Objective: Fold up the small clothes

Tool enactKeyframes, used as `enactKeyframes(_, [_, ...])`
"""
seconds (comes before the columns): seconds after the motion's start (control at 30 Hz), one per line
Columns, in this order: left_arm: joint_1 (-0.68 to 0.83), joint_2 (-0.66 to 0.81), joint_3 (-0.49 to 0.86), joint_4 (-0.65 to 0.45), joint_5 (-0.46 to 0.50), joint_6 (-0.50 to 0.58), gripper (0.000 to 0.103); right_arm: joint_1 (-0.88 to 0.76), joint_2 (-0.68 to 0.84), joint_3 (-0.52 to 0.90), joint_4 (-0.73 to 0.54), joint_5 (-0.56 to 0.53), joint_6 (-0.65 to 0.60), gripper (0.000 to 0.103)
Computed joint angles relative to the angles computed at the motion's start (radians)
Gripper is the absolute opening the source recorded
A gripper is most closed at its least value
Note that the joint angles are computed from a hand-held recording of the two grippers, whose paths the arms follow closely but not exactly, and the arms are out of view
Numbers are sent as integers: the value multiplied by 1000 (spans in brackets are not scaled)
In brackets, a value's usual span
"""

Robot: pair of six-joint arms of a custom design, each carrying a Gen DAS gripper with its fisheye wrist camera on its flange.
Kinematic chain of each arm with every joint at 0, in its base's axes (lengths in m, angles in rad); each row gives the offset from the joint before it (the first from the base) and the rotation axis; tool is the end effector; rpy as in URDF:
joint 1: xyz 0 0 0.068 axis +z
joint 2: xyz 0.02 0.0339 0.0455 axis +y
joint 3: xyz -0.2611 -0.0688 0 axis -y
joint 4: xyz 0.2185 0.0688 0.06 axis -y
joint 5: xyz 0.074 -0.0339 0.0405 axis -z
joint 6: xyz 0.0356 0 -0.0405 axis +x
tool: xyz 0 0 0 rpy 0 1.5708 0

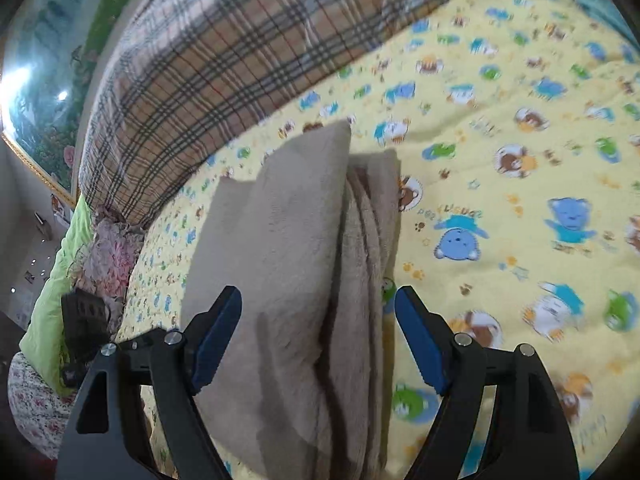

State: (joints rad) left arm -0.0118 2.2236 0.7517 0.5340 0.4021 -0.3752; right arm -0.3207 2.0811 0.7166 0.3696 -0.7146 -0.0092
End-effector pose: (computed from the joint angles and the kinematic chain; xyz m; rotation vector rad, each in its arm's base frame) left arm 0.3228 -0.0177 0.0233 -0.2898 2.5077 -0.6624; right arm 0.2977 -0.0743 0.0551 0.1085 2.3758 0.7555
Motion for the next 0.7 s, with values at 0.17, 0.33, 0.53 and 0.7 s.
enactKeyframes(0.17, [-1,113,146,-42,60,-1,95,5,128,127,-83,-40,-14,80])
enactKeyframes(0.33, [-38,198,214,27,55,-22,89,23,176,166,-106,-98,-56,73])
enactKeyframes(0.53, [-87,137,136,108,-22,-14,46,65,114,86,-31,-92,-10,41])
enactKeyframes(0.7, [-21,-39,-130,257,-44,19,44,155,-21,-75,127,-113,65,37])
